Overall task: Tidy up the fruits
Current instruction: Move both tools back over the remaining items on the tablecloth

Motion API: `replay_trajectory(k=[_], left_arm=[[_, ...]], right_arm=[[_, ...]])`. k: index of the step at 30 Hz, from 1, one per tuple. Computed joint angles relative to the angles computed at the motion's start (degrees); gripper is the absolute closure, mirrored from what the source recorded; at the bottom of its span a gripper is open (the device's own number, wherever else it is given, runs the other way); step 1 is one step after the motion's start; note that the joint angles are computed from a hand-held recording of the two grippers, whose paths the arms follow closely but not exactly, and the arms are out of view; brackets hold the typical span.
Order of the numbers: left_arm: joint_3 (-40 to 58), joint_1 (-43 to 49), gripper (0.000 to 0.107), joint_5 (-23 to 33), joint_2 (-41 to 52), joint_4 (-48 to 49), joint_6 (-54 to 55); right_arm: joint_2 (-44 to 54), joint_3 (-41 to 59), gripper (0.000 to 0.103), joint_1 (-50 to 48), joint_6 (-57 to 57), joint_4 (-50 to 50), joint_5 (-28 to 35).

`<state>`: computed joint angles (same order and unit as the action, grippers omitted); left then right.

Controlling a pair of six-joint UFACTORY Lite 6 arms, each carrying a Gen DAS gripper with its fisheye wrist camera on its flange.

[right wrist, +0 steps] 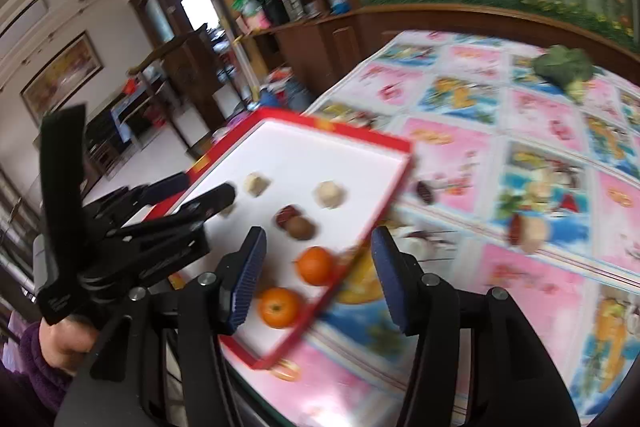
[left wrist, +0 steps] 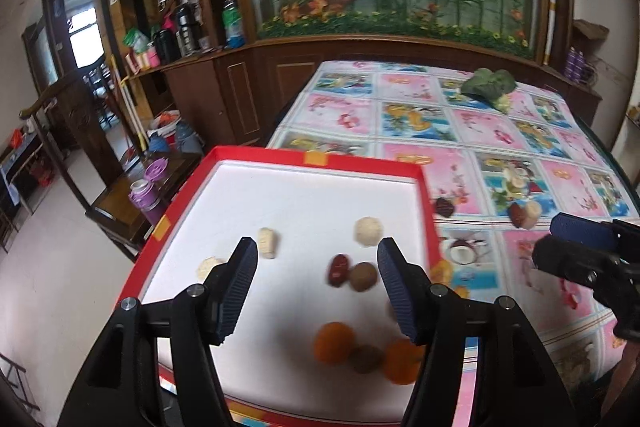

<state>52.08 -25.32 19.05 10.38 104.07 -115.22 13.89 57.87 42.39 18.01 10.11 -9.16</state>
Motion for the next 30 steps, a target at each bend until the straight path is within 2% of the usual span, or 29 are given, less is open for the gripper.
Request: replay_trajectory(k=[3,10,18,25,30], left_arm=[[1.96,-4.56,0.044,1.69,0.75,-4.81,4.77],[9.42,-14.06,0.042,4.85,5.37,-14.78,15.91],[17.48,-18.84,0.042,5.69,10.96,-22.84,24.89],[17.41,-19.34,0.042,4.89,10.13,-25.32,27.34],[15.71,-17.29,0.042,4.73,8.56,-25.42,25.82]], right_arm=[[-5.23,-6.59,0.046,-3.51,10.35,-9.30,-1.82],[-16.51,-18.80,0.046,-12.10,23.63,-23.05,-5.26],[-22.73,-26.09,0.046,-26.11,48.78,-50.80,-10.83],[-25.83,-30.45,0.046,-34.78,50.92,-57.75,-13.47],[-22.08,-32.17,0.046,-43.90,51.51,-62.83,-18.10]])
